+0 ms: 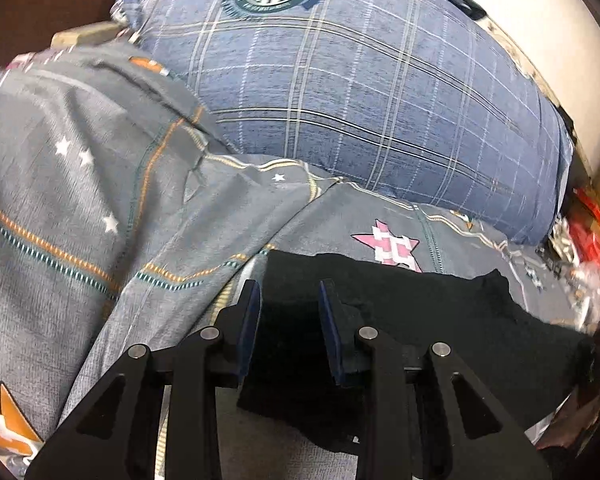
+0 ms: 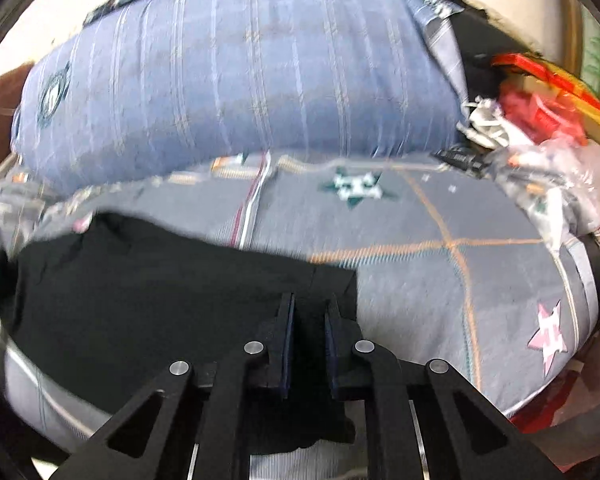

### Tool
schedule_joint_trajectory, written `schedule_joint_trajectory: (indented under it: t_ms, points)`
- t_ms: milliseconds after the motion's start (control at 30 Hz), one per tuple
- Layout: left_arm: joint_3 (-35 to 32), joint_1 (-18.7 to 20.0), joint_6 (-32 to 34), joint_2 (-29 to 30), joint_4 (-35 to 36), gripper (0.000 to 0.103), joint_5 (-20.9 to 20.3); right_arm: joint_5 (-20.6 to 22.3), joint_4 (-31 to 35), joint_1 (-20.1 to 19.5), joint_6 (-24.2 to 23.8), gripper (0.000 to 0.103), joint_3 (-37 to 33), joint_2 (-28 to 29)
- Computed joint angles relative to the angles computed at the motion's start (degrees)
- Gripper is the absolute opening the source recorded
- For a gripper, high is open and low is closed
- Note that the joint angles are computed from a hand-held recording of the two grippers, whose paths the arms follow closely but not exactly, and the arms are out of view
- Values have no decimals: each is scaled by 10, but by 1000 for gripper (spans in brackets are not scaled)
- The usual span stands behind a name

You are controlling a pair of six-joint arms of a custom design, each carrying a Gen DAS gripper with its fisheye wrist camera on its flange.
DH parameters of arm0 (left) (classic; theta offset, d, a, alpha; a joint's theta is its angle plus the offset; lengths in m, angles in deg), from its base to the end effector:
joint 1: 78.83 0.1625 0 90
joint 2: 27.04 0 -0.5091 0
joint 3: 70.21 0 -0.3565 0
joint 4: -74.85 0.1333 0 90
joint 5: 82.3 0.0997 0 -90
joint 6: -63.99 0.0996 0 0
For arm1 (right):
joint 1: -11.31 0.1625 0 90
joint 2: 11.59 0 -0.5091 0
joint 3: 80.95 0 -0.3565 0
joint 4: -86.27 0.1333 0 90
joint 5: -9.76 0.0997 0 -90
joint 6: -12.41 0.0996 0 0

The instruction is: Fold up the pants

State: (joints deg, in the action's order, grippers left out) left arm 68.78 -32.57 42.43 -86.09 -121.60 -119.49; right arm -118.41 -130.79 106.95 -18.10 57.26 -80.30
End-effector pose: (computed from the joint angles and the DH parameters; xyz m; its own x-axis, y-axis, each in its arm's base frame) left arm -0.1507 -0.4650 0.2387 -0.8622 -0.0878 -0.4990 0.3246 0.6605 -0.6771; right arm 0.1136 -0.4201 0.3451 -0.6914 0.1096 0.7141 -0.4686 0.6842 -0.5588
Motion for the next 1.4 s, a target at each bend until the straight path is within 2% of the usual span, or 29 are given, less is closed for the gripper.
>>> schedule_joint_trajectory:
  t_ms: [133,233,267,300,333,367,433,500,600,667,733,800,900,1033,1100,1133,1167,1267,1400]
  points:
    - [5,-14,24,15,-28,28,27,-1,-16,-20,6,8,-40,16]
    - [11,-17,28,17,-59,28,40,-18,21,-52,23,8,-69,36]
    - [14,-20,27,18,-66,28,48,-38,51,-64,40,12,-79,45]
    - [15,-21,27,19,-71,28,55,-38,57,-69,52,15,-77,44]
    - [16,-24,24,19,-72,28,64,-43,40,-65,53,26,-75,45]
    - [17,-26,21,21,-76,28,75,-71,6,-52,37,38,-79,57]
    - [18,-30,15,25,-90,28,94,-93,-97,-30,-8,50,-86,80]
    - [20,-31,18,28,-101,29,97,-61,-116,-17,-5,51,-81,76]
    - [10,-27,9,26,-36,30,76,58,0,-4,36,51,-72,54]
    - [3,-24,0,29,12,30,59,110,59,8,36,51,-80,67]
    - [-2,-23,-6,31,38,30,38,143,103,20,28,51,-93,86]
    - [-8,-24,-9,35,64,30,31,157,131,36,7,50,-102,110]
    - [-12,-25,-8,40,80,30,33,150,135,53,-30,49,-134,156]
    - [-19,-20,-27,37,112,32,34,145,177,52,-23,47,-180,191]
    - [-22,-18,-33,37,120,33,36,149,195,44,-31,32,-194,202]
    - [-24,-17,-34,39,122,33,41,152,216,42,-30,17,-201,204]
    - [-26,-16,-35,41,125,33,45,149,230,41,-32,6,-207,206]
    - [-32,-15,-41,44,137,35,57,132,209,43,-37,2,-212,223]
    - [-33,-14,-38,51,126,39,72,132,213,36,-9,2,-233,232]
